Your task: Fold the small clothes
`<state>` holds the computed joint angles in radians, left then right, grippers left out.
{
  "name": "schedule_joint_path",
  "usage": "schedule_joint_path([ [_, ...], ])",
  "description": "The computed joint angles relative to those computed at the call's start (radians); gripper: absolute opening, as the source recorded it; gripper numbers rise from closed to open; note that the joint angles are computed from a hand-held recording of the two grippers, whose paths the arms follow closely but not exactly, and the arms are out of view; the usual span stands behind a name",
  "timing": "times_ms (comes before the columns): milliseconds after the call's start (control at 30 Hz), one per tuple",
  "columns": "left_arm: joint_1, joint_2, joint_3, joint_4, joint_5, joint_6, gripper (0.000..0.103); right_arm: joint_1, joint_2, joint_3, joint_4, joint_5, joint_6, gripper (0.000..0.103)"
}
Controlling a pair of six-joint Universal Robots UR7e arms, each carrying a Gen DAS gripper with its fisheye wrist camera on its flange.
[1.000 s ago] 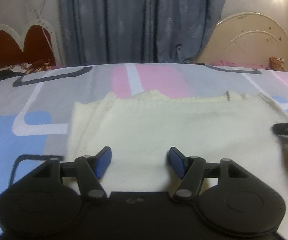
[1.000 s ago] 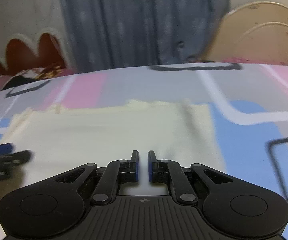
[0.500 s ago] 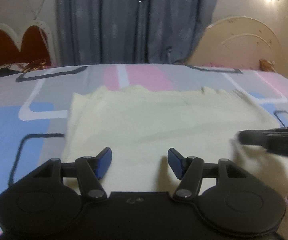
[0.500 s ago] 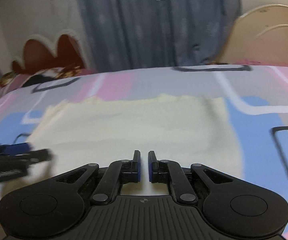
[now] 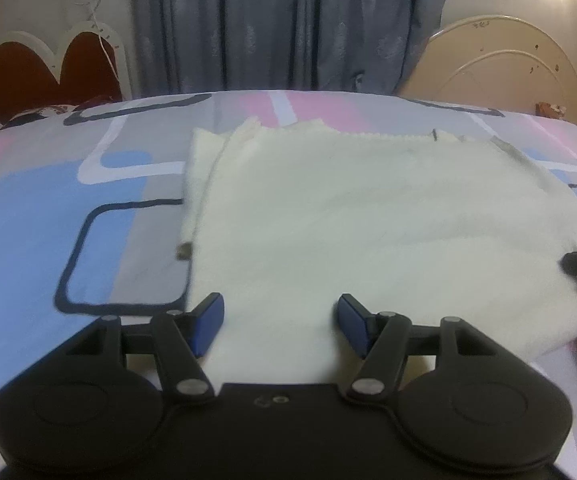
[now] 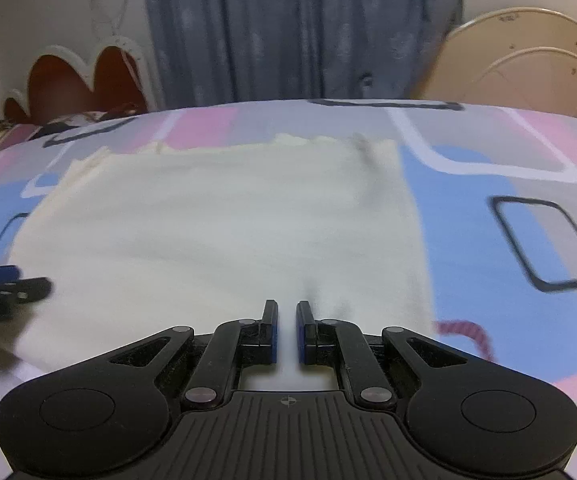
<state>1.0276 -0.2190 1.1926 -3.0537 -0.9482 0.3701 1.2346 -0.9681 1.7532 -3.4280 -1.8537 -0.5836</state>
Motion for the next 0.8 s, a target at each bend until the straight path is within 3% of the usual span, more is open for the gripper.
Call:
schedule_joint_path([
  [133,-0.013,-0.02,0.031,-0.001,0.015,-0.045,0.061,0.011,-0.015,0.023,-0.01,-0.019,0.028,0.007],
  [267,-0.028,-0.052,0.093,-0.035,-0.016,-0.073,0.062,0.037,-0.027,0.054,-0.016,0.021,0.05,0.007],
  [533,-0.028,-0.049,0.121,-0.023,-0.007,-0.088,0.066,0.083,0.029,0.03,0.016,0.012,0.049,0.007],
  [800,-0.025,-0.053,0.132,-0.042,-0.001,-0.057,0.069,0.053,0.026,0.07,-0.065,-0.025,0.014,0.007],
])
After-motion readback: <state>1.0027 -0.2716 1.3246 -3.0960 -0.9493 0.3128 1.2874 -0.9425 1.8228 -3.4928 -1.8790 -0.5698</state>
